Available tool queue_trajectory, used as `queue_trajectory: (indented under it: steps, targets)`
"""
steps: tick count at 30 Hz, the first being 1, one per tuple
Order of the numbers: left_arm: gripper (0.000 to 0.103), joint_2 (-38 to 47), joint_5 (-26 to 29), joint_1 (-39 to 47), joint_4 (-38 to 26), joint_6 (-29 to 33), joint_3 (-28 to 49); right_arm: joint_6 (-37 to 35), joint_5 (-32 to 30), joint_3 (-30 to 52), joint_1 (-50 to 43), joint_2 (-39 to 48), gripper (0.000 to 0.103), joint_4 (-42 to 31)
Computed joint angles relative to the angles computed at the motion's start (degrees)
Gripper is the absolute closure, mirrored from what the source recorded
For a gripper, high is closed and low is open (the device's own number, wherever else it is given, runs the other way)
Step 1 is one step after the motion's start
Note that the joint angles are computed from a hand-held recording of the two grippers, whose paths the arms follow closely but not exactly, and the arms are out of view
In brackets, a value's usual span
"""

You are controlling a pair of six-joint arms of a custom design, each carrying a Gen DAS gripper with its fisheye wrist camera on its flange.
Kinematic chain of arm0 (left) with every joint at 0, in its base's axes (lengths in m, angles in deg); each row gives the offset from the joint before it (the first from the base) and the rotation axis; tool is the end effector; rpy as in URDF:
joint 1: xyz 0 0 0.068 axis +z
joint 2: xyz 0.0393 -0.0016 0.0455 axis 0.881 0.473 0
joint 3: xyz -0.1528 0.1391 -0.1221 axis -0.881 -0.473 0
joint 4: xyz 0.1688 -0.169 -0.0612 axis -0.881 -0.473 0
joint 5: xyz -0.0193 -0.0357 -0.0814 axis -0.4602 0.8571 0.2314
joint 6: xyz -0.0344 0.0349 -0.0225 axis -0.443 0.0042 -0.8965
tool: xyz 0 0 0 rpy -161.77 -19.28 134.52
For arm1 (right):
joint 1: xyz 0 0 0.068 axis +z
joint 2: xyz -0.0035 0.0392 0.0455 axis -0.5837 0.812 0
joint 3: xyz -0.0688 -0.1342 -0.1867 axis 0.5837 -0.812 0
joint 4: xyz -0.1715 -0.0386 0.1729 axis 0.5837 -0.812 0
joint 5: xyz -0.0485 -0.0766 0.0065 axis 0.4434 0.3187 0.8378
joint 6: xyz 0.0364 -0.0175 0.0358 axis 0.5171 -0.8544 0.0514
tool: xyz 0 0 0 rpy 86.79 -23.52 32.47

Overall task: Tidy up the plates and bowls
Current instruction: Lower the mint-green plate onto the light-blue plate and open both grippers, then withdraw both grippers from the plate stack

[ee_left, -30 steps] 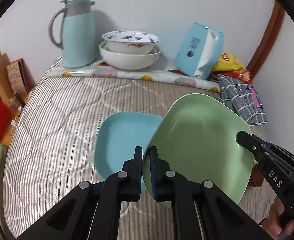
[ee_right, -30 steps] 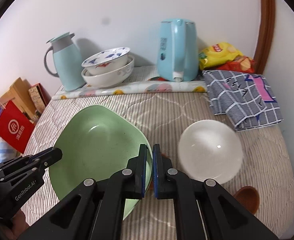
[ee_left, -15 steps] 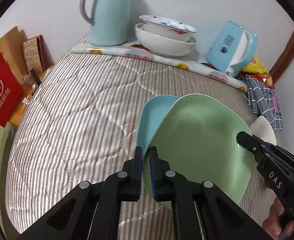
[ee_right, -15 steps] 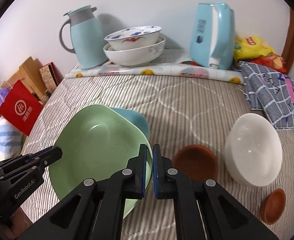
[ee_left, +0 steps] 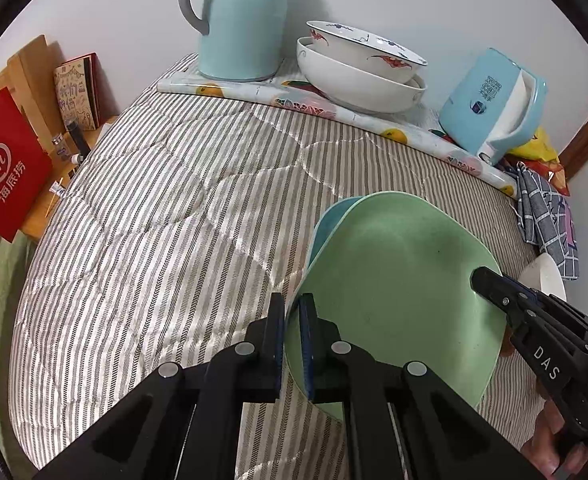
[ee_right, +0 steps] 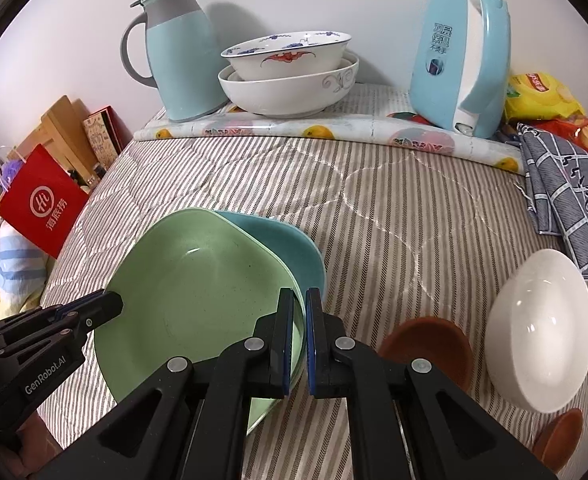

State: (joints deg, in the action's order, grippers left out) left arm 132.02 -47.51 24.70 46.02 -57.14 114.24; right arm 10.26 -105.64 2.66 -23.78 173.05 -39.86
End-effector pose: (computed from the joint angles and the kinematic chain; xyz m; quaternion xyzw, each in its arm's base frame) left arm 0.2372 -0.1607 0.1091 -0.3317 0.9106 0.0161 0.2460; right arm 0.3565 0.0883 0.0757 -0.3289 0.8994 0.1545 0.2430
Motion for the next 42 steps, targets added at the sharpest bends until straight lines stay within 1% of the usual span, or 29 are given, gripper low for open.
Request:
queue_trajectory:
  steps: [9, 15, 20, 23, 27, 30, 31, 33, 34, 35, 37, 39, 42]
  targets:
    - [0.095, 2.47, 0.82, 2.44, 0.77, 1.92, 1.80, 0.02, 0.69, 5.93, 1.06, 4.04, 0.097, -2.23]
    - [0.095, 4.96, -0.03, 2.36, 0.90, 3.48, 3.68, -0.64, 1.06, 9.30, 0.96, 7.35, 0.096, -3.44]
    - [0.095, 6.41, 0.42, 2.36, 2.22, 4.22, 3.74, -1.07, 1.17, 10.35, 1.05, 8.82, 0.096, -2.72]
    - [0.095, 6.37, 1.04, 2.55, 3.20, 4.67, 3.12, -1.42, 1.32, 10.95, 1.48, 9.51, 0.095, -2.34]
    - [0.095, 5.59, 0.97, 2.50, 5.16, 4.70, 1.52, -2.61, 2.79, 10.51, 2.62, 10.13, 0.093, -0.04]
    - [0.095, 5.34, 0.99, 2.48, 5.17, 5.18, 1.48, -2.77, 2.70, 11.21, 2.78, 10.81, 0.092, 0.03]
    - [0.095, 5.29, 1.01, 2.45, 5.28, 5.36, 1.47, -2.61, 2.30, 11.40, 2.53, 10.78, 0.091, -0.31]
    - [0.089, 5.33, 1.29, 2.50, 4.77, 5.65, 1.85, -2.09, 0.81, 11.74, 1.64, 10.57, 0.084, -1.01]
    - [0.085, 5.29, 1.11, 2.37, 4.64, 5.75, 1.98, -1.78, 0.25, 11.33, 1.27, 10.14, 0.075, -0.85]
    - [0.083, 5.19, 0.52, 2.06, 4.10, 5.57, 2.25, -1.62, -0.10, 10.67, 0.87, 9.55, 0.069, -0.44]
    - [0.083, 4.59, -0.40, 1.41, 3.16, 5.07, 2.40, -1.82, -0.42, 8.53, -0.09, 7.86, 0.067, 0.92]
    - [0.083, 3.82, -1.11, 0.70, 2.27, 4.60, 2.61, -2.47, -0.80, 6.38, -1.21, 6.06, 0.066, 1.60]
    - [0.083, 3.78, -2.65, -0.82, -0.79, 3.79, 4.39, -3.09, -1.84, 3.51, -3.47, 3.45, 0.064, 2.01]
